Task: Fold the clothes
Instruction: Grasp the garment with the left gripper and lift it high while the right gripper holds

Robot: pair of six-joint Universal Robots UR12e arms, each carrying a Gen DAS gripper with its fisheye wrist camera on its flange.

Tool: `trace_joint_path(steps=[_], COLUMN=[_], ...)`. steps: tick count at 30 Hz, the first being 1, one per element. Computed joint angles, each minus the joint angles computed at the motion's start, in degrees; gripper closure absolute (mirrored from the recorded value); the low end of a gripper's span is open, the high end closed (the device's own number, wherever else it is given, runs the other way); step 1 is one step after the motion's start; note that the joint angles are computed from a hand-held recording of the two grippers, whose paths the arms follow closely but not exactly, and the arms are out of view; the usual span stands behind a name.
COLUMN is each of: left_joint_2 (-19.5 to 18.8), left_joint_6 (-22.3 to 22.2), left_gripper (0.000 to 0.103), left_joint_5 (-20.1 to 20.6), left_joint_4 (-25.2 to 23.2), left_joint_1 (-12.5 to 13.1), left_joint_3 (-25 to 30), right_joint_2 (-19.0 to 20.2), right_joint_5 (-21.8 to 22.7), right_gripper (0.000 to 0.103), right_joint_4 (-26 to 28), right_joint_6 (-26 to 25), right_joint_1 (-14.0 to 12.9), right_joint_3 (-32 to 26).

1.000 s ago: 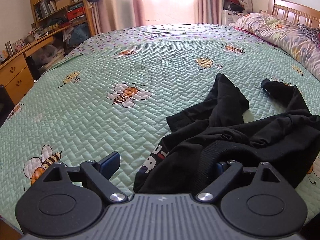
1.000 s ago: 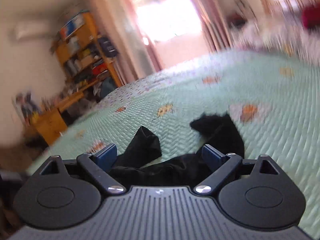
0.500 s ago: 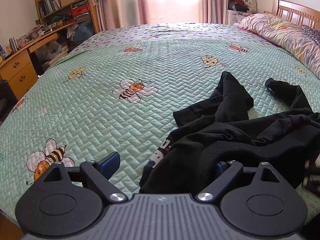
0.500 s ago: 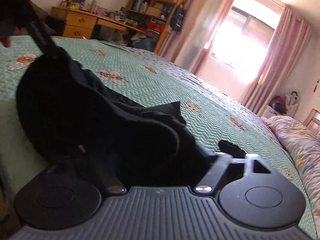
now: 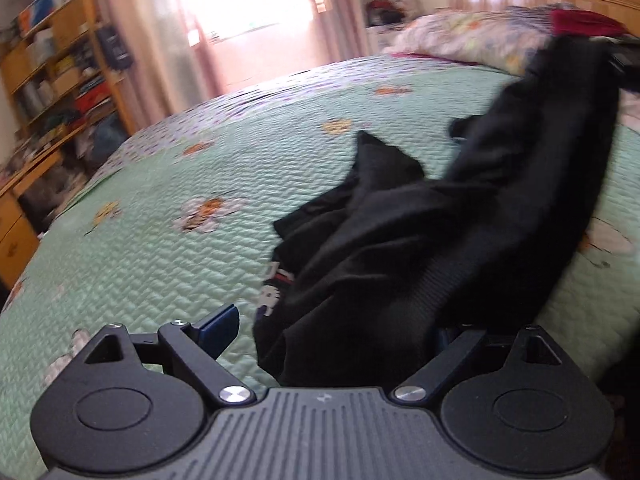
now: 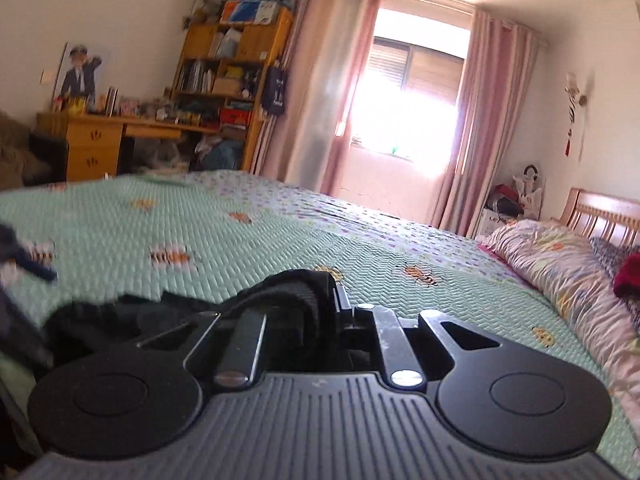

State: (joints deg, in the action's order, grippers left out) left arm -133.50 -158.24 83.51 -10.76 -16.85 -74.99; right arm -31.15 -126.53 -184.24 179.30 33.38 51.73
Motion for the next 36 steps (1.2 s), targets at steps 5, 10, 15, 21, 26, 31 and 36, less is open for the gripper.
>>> trace_joint_path(steps=[5,10,15,21,26,31,36], left_joint_2=[1.0,0.8,1.2,0.1,0.7,1.4,0.8], left_joint_6=[5.2,6.2,7.3,0.6,-1.6,-2.4,1.2], left_gripper=[0.015,0.068,0.082,0.081,0.079,0.053,0.033], left_joint_5=[-2.6,-4.2,-3.2,9.8,8.0,0.6,-0.5], left_joint_4=[1.3,-0.1,6.1,16.5,19.7,14.8,16.4], left_joint_1=[-0.2,-1.1,-2.3,-4.3,-3.7,-2.7,-4.0], left_joint_3=[-2.7,-2.2,-3.4,2.9,10.9,16.4,18.1], right_joint_2=[-0.9,-1.1,-1.1,-2.5,-2.3,-3.2,-2.0], right_joint_5=[1.1,1.7,-1.0,0.1,2.7,1.5,-0.3], right_gripper=[0.088,0.088,0.088,0.088,0.088,0.088,0.088], right_joint_4=[-5.5,-9.1,-13.9,-17.8,-22.2,-19.1,-16.5], right_joint_6=[2.6,-0.8,-6.0,-11.6,-22.8,-23.4,-30.4], right_joint_1=[-0.3,-0.1,0.6,0.0,-0.8,-2.6,-3.1], right_joint_3=[1.7,1.7,1.3,-0.2,-7.8,-14.3,-21.9])
